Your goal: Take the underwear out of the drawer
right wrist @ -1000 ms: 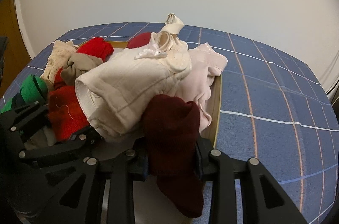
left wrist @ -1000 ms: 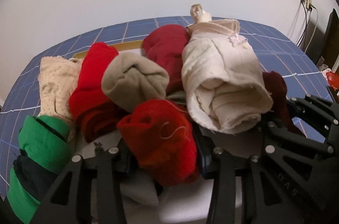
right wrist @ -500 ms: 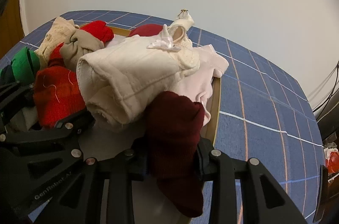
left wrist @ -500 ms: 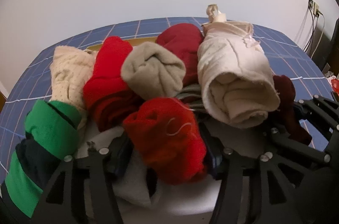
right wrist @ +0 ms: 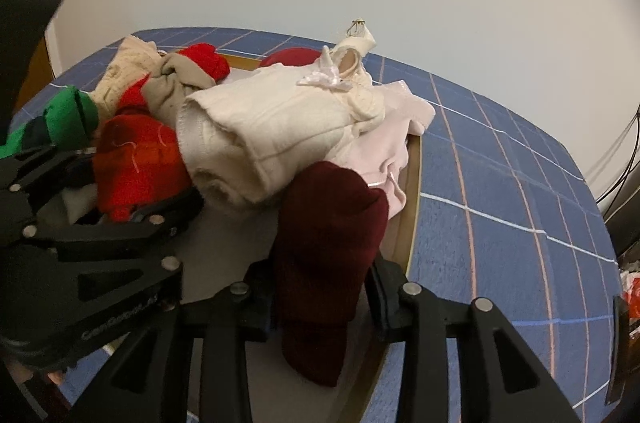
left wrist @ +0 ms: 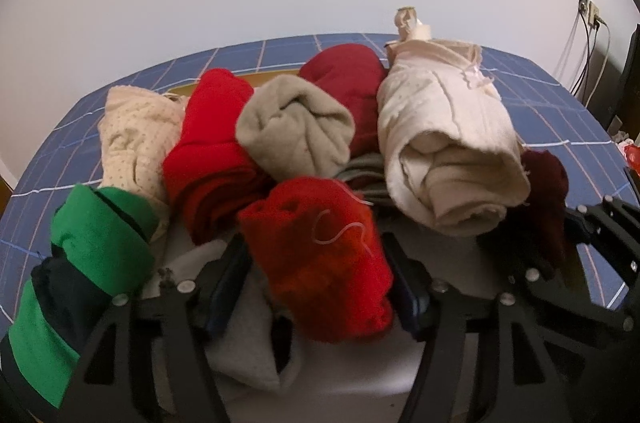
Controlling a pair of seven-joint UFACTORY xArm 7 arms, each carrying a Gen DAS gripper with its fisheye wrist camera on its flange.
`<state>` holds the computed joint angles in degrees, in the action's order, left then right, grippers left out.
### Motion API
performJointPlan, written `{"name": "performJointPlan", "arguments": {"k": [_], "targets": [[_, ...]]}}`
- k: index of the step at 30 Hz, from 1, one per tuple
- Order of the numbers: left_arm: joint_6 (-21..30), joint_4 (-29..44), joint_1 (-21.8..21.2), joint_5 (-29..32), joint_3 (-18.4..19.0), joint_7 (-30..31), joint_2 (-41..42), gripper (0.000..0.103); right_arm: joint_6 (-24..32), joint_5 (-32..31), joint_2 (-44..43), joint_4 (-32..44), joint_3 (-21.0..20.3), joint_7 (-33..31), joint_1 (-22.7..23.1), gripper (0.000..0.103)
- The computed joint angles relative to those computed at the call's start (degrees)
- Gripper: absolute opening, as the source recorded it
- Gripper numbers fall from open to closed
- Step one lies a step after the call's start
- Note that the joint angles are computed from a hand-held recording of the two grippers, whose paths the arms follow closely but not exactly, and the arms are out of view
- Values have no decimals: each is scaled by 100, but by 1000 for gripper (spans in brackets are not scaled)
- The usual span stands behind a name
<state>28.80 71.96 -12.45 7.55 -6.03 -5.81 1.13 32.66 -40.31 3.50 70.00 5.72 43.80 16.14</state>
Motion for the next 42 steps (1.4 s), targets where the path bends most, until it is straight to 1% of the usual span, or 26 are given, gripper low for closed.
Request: {"name": "performJointPlan", "arguments": {"k": [2,3,5,7,9,10,11,12,15,18,21,25,26,31,35,38,40,42], "targets": [[-20,-12,-6,57,0,-45,-1,66,-157,56,-94,-134,-4,9,-22,40],[-47,-59,-15,198,-1,-150,-37,66,-266,117,-149,-214,-3,-6,-47,40],[-78,-99,-45,403,-25,-277,-85,66,-550,294,-281,-411,0,-44,-116,41],[-118,-151,-51,464,-36,-330,-139,66,-880,471,-422,-628,4,-61,-200,43],[-41,-96,-51,288,-43,-239,-136,66,-1192,424,-552,-818,28,85,-294,49],[3,-57,-50,299,-45,-288,-128,66,-1285,252,-619,-890,54,300,-355,58],[34,-25,-45,311,-42,-321,-123,67,-1421,236,-523,-812,69,329,-407,62],[70,2,-47,268,-44,-313,-129,68,-1563,231,-562,-876,68,381,-441,63],[79,-30,-39,224,-42,-242,-205,69,-1829,222,-508,-907,73,454,-526,67],[-36,-155,-26,383,-59,-266,-323,69,-1867,59,-519,-914,92,650,-558,67],[-38,-197,-3,519,-73,-215,-387,69,-1888,167,-623,-1023,136,672,-560,67],[-175,-326,43,703,-79,-216,-506,69,-1928,-15,-710,-1113,212,951,-625,67],[-190,-341,47,671,-80,-181,-522,69,-1923,-3,-737,-1137,232,1001,-633,67],[-326,-593,87,362,-45,116,-739,70,-1934,-352,-940,-1270,385,1641,-777,67],[-315,-686,146,265,-28,273,-868,70,-1866,-128,-992,-1313,433,1674,-795,67],[-423,-832,160,-66,81,657,-1064,70,-1835,-181,-1068,-1356,514,1931,-852,67],[-607,-1007,205,-297,194,910,-1268,70,-1911,-450,-1167,-1417,603,2322,-956,67],[-712,-1127,279,-483,310,1133,-1421,70,-1962,-672,-1254,-1457,686,2559,-1044,67]]}}
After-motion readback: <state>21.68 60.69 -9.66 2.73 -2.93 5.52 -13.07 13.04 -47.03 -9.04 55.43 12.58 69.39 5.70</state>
